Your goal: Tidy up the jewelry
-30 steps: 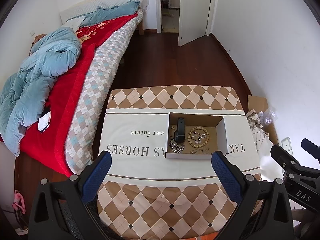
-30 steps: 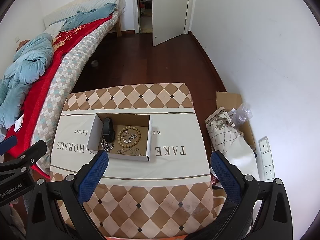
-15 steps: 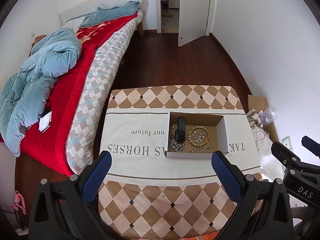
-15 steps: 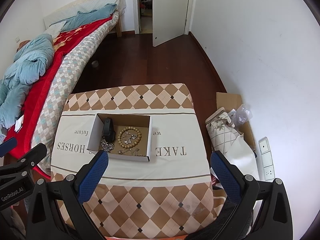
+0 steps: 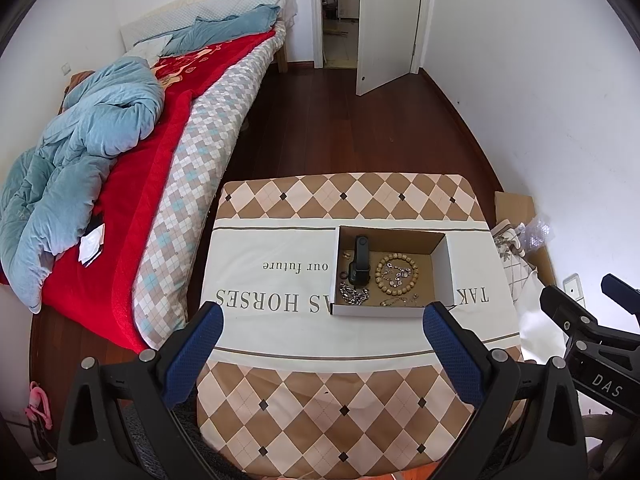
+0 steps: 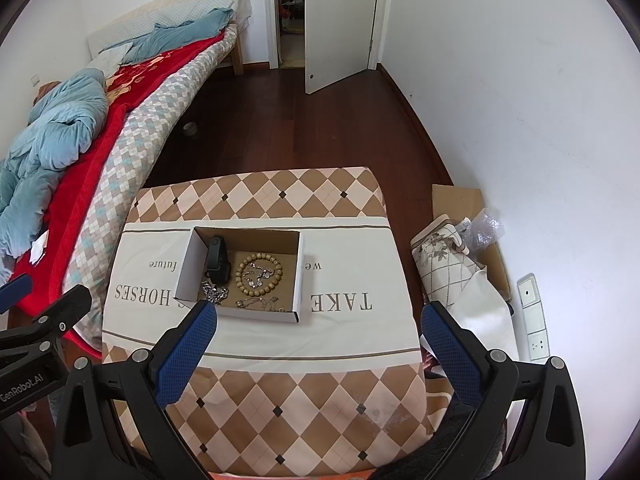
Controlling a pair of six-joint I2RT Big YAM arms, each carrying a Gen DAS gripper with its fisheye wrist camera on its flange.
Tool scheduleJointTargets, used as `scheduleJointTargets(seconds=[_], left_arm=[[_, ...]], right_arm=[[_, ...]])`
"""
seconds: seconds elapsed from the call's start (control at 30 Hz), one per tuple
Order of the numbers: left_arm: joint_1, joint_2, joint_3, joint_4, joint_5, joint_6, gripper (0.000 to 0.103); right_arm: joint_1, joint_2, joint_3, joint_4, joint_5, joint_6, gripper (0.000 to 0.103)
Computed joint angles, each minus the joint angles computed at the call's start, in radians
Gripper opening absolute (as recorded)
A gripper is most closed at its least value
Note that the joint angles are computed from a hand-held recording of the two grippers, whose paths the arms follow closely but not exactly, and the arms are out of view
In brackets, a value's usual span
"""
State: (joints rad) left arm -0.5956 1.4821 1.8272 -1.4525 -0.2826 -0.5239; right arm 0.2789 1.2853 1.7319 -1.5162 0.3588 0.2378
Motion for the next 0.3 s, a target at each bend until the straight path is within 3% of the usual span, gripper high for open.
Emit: scheduleJointTargets(seconds=[0.3], left_arm=[[-0.001, -0.003, 0.004, 0.003, -0.008, 0.001, 0.102]], right_arm=[[0.002, -0.003, 0.0, 0.0, -0.002, 0.0, 0.103]])
